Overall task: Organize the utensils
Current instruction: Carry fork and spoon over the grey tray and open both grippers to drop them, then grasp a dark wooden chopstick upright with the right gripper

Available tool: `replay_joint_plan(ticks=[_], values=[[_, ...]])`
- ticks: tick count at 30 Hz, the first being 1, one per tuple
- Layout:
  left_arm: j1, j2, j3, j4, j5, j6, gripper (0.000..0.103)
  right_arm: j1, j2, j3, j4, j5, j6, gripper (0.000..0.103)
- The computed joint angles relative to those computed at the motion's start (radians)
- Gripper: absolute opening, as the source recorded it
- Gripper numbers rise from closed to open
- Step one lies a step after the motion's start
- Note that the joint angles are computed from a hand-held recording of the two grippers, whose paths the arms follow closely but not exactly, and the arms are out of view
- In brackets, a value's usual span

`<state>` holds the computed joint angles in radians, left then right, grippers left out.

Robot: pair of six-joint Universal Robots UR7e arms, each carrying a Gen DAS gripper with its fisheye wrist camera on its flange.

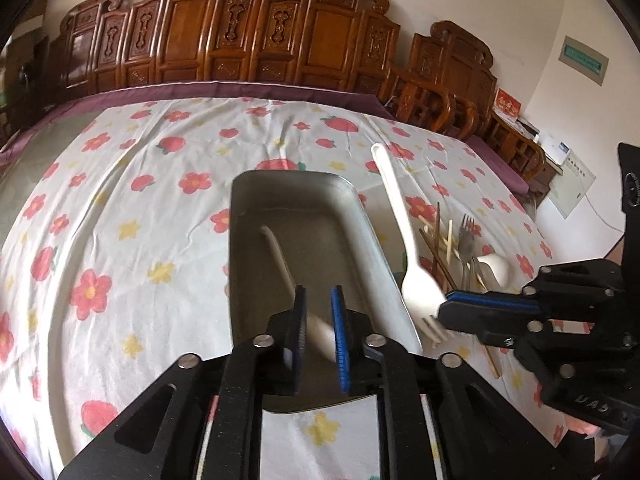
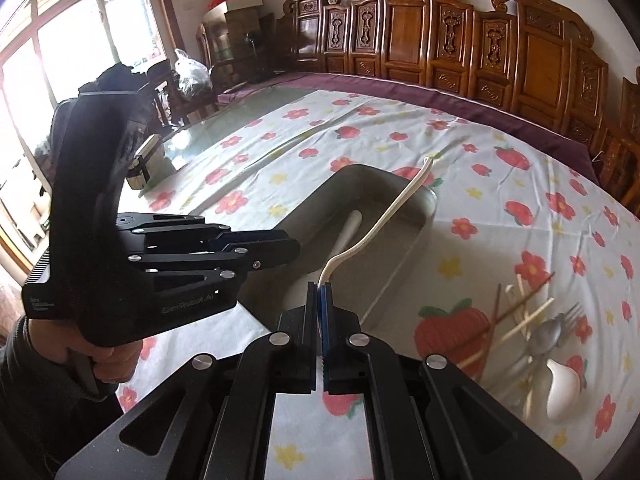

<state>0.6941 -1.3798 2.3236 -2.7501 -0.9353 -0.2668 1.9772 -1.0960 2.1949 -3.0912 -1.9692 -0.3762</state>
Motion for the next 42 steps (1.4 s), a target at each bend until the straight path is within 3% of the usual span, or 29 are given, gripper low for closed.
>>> replay_joint_plan(ticks=[11,19,27,29,37,42], values=[[-0.034,-0.073,0.008,0.026,0.104,0.003,0.024,-0.012,0.083,-0.066,0.041,0.017,0.017,0.003],[-0.039,-0.092,0.01,0.036,0.105,-0.002,0.024,-0.012,0.098,-0.06,0.02,0.001,0.004,0.007],[-0.079,-0.081,0.021,0.044,0.087,-0.009,0.024,-0.021,-0.037,0.069,-0.066,-0.035,0.013,0.008],[-0.094,-0.071,0.023,0.056,0.079,-0.019,0.024,-0.03,-0.083,0.11,-0.091,-0.061,0.015,0.013],[-0.158,-0.025,0.022,0.103,0.066,-0.063,0.024,-0.102,-0.261,0.228,-0.112,-0.137,-0.009,0.02],[-0.191,-0.002,0.028,0.129,0.036,-0.119,0.024,-0.151,-0.33,0.273,-0.118,-0.128,-0.021,0.02]])
